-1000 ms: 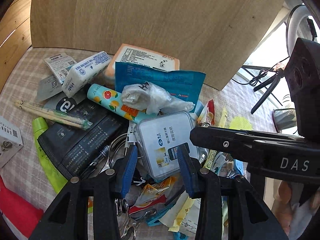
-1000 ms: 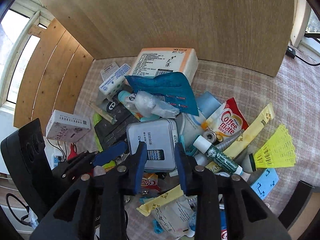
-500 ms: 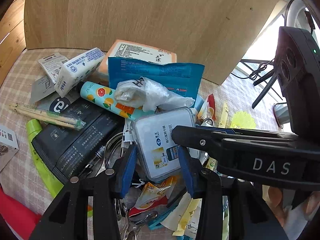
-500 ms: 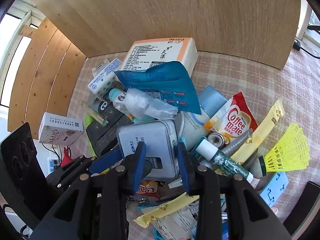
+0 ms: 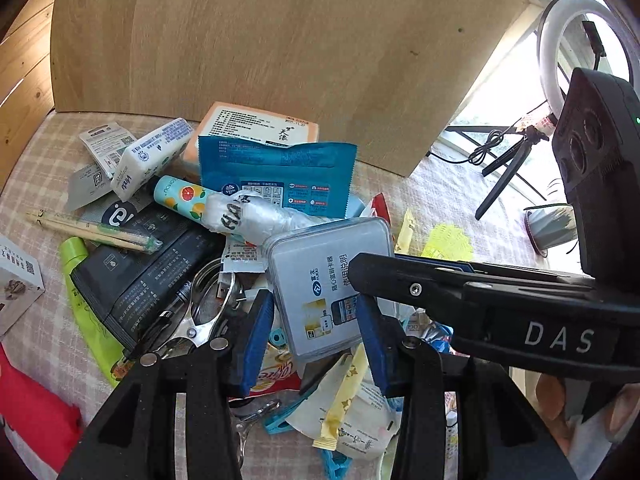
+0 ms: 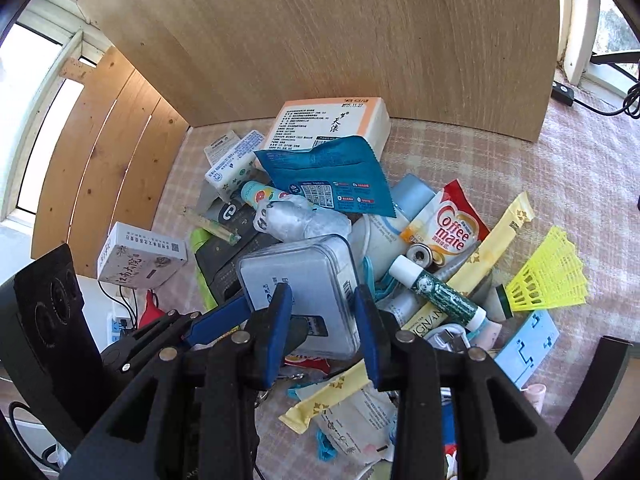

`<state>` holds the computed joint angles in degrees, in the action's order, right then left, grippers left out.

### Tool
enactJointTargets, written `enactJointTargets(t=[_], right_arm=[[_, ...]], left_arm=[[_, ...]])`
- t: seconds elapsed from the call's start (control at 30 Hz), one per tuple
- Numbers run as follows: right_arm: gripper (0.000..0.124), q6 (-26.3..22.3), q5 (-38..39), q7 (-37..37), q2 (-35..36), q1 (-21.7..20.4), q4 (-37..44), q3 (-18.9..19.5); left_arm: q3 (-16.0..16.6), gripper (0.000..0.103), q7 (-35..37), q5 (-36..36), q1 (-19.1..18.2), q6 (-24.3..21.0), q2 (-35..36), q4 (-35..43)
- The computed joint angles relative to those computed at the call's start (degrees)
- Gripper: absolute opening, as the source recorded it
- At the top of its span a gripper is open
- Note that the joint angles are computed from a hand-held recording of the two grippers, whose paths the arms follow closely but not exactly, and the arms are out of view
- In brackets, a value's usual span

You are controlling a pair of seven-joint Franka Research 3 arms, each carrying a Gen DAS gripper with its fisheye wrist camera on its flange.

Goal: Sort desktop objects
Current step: 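Lower the silver tin box into the tray and open the right gripper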

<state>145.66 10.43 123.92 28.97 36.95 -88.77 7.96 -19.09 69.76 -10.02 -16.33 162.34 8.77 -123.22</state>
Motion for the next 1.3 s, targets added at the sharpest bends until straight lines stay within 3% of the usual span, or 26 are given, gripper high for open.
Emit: enactJointTargets(t=[0.2, 0.47, 0.63, 0.77, 1.03, 1.3], right_arm=[[0.033, 3.81, -0.75, 2.50, -10.04, -0.23, -12.87, -0.51], [0.033, 8.87, -5.85, 13.08, -29.00, -3.42, -36.63, 0.20], [0.033, 9.31, -5.31, 18.63, -42.13, -7.68, -51.12, 3.09], [0.033, 6.94, -3.39, 22.16, -51.49, -10.31, -59.79, 5.54], [0.033, 2.09, -0.30, 25.58, -64.55, -11.72, -69.75, 7.59], [0.037, -0.31, 0.58, 26.13, -67.48, -12.45, -71.43, 8.36]], left_arm=[[-1.28, 0.040, -0.81, 1.10, -2.48, -0.34, -0.48, 1.24], [-4.70, 0.040, -0.19, 2.95, -7.63, -2.83, 3.83, 7.81], [-7.19, 0.040, 1.11, 4.49, -11.64, -6.05, 9.10, 14.51], [-8.03, 0.040, 1.39, 7.64, -15.56, -9.47, 13.26, 20.04], [-9.20, 0.039, 3.78, 9.28, -19.79, -13.88, 17.40, 25.83], [-9.73, 0.041, 6.70, 6.47, -19.49, -15.42, 17.19, 25.94]])
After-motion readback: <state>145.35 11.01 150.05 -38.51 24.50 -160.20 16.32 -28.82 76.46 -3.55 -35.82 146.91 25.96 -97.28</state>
